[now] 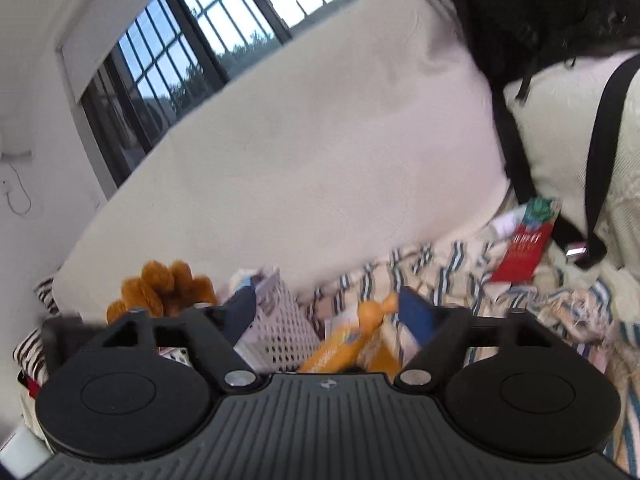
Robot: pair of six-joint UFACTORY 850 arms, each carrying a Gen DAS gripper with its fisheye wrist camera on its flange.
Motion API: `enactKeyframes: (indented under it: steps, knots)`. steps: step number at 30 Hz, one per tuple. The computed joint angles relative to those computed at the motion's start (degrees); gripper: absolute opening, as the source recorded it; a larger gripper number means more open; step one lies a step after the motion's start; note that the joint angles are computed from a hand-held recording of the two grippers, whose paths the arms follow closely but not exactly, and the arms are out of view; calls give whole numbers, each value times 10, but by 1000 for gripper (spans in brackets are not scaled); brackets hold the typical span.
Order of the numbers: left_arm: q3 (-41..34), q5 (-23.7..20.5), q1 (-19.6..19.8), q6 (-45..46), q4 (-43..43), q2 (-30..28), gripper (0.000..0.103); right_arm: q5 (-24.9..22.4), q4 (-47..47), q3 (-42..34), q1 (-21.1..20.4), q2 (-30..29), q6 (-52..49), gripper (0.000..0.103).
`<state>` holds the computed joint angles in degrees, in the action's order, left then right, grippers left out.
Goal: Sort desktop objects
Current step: 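Hold the BRICKS box with both grippers and carry it upward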
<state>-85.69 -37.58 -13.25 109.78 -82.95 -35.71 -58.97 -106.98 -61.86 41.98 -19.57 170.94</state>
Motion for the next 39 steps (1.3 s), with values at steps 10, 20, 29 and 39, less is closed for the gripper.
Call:
enactKeyframes:
  steps: [10, 20, 29, 39]
  knots:
    - [-26, -13, 1, -29, 10, -27, 51, 217, 56, -5, -97, 20, -37, 89]
    - [-9, 30, -14, 50, -40, -37, 49, 322, 498, -222, -137, -113, -610, 87]
    - [39, 4, -11, 157, -115, 2, 42, 279, 340, -145, -92, -54, -409, 75]
    - [-22, 17, -8, 93, -71, 40, 42, 245, 297, -206, -94, -31, -448, 76]
